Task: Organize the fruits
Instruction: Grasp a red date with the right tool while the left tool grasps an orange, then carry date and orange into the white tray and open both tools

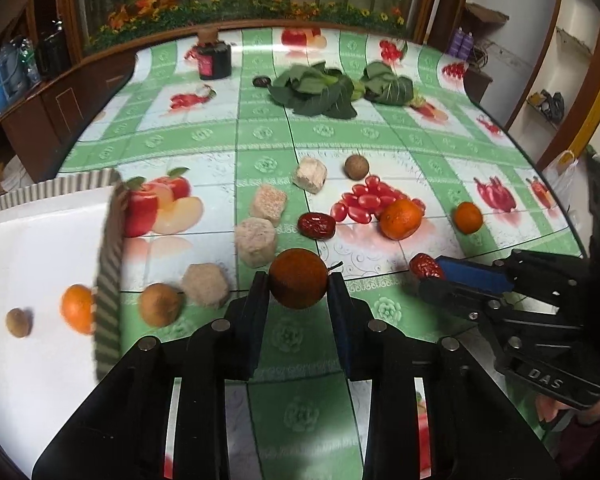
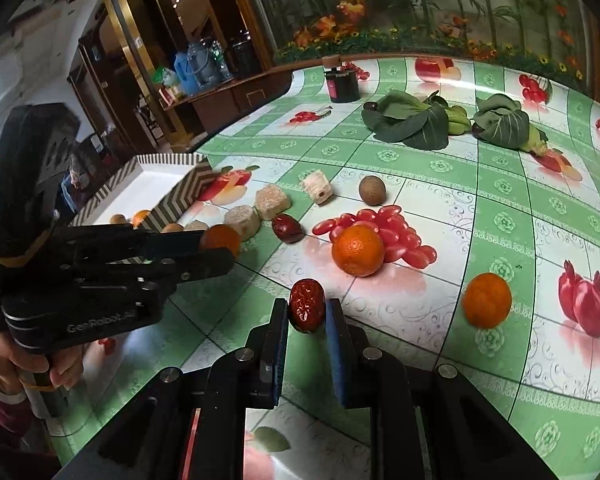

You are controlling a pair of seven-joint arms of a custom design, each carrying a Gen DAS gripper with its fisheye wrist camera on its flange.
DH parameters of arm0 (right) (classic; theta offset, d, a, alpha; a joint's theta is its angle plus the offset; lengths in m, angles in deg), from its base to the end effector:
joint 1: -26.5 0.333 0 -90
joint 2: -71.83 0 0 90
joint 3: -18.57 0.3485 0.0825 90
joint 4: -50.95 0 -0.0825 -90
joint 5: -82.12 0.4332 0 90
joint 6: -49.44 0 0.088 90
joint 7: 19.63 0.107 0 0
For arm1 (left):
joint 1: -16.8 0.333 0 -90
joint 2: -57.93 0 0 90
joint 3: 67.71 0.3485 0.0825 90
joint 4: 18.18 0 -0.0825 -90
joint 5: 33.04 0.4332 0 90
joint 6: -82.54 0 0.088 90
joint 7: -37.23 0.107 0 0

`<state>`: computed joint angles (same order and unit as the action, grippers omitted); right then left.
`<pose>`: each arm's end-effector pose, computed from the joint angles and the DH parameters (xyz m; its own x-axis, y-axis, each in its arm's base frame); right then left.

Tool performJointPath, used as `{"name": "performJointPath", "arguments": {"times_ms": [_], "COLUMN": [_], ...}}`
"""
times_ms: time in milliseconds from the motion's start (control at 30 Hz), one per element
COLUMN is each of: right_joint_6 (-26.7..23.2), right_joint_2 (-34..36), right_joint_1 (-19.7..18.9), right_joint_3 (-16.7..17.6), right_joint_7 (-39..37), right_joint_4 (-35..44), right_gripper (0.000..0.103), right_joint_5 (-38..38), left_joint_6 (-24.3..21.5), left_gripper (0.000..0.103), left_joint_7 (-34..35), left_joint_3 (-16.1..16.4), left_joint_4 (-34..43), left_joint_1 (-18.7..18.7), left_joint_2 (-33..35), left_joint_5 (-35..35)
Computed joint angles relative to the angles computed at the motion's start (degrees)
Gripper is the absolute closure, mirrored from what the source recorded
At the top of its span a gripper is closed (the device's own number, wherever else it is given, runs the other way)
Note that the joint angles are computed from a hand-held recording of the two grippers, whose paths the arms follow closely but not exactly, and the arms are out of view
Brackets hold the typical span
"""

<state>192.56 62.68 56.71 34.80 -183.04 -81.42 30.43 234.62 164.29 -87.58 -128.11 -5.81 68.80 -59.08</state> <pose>0.3748 0.4057 0.4455 -0.2840 -0.9269 -0.2453 -0.6734 0.3750 -0.6371 0.5247 -0.4469 0.4671 -0.8640 -0.4950 0.0919 -0.4441 0.6633 -0.6024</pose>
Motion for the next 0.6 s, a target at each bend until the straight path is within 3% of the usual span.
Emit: {"name": "performJointPath", "arguments": {"times_ms": [300,600], "right_joint_6": [-0.8,-0.3], "right_joint_2": [2.6,8.6], "right_joint_1": [1.0,3.3], "right_joint_3": [0.5,-1.2], "right_joint_7": [2.4,0.0], "right_joint_4": [4.2,11.5], "right_gripper": [0.085,0.085], "right_joint_5": [-3.7,-4.9], "left_joint_6": [5.5,9.4], "left_gripper": [0.074,0.074], "left_joint_7": [6.9,6.9], "left_joint_3": [0.8,3.1], "left_joint_4": [-6.1,-8.4], "left_joint_1": [1.4,2.9], "left_joint_2": [-6.6,-8.3], "left_joint_5": [-5.8,-6.2]}}
